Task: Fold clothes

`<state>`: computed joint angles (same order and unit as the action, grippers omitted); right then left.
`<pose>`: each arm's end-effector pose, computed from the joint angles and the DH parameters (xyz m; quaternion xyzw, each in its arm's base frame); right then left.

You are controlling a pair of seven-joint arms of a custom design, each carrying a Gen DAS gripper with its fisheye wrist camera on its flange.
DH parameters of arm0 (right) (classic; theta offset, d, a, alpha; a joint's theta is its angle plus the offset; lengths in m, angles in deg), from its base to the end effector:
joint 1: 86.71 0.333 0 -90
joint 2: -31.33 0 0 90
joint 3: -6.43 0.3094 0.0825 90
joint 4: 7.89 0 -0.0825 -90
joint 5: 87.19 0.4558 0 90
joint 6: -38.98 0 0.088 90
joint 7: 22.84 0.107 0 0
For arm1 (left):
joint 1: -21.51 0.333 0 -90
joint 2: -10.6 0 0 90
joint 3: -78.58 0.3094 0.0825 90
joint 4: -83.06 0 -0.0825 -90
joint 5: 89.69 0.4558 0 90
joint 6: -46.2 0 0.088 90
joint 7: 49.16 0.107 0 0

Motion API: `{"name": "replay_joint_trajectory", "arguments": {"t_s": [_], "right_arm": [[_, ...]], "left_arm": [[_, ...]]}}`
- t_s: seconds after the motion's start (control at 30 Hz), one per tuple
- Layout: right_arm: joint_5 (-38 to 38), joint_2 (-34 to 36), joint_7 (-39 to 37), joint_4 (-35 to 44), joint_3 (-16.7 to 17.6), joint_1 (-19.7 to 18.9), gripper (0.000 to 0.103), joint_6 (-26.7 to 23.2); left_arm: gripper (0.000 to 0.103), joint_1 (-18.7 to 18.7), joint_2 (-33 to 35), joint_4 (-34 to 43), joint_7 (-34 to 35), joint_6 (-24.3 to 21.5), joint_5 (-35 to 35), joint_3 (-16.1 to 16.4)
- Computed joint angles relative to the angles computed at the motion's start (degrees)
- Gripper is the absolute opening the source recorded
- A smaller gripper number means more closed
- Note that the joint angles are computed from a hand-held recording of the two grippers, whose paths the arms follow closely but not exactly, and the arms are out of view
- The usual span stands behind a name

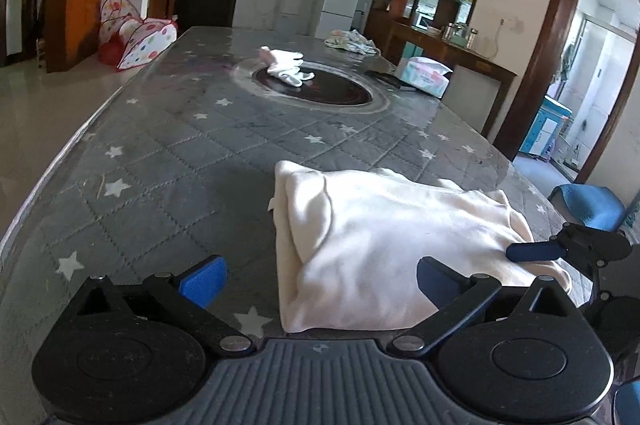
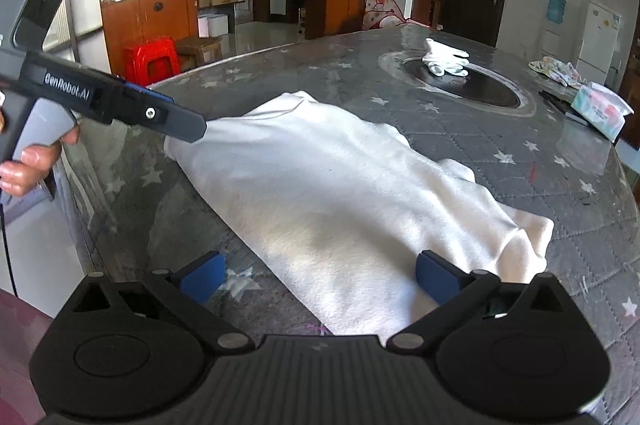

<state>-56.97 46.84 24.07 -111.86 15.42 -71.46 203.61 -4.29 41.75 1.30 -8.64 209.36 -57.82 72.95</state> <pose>0.6838 0.2673 0.4379 -0.8271 0.3856 -0.1958 0.3591 0.6924 -0.4357 0.4485 -0.5988 0.6661 -0.3988 0.1968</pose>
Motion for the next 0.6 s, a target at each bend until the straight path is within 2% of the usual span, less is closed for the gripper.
{"name": "replay_joint_trajectory", "arguments": {"t_s": [0.17, 0.6], "right_arm": [[-4.2, 0.0, 2.0, -0.7, -1.4, 1.5, 0.103, 1.0], [-6.7, 0.0, 4.9, -1.0, -1.4, 1.6, 0.103, 1.8]], "left_arm": [[0.103, -0.9, -0.2, 0.0, -1.3, -2.2, 1.0, 0.8], [0.103, -1.5, 0.7, 2.7, -1.0, -10.7, 1.5, -0.6]]}}
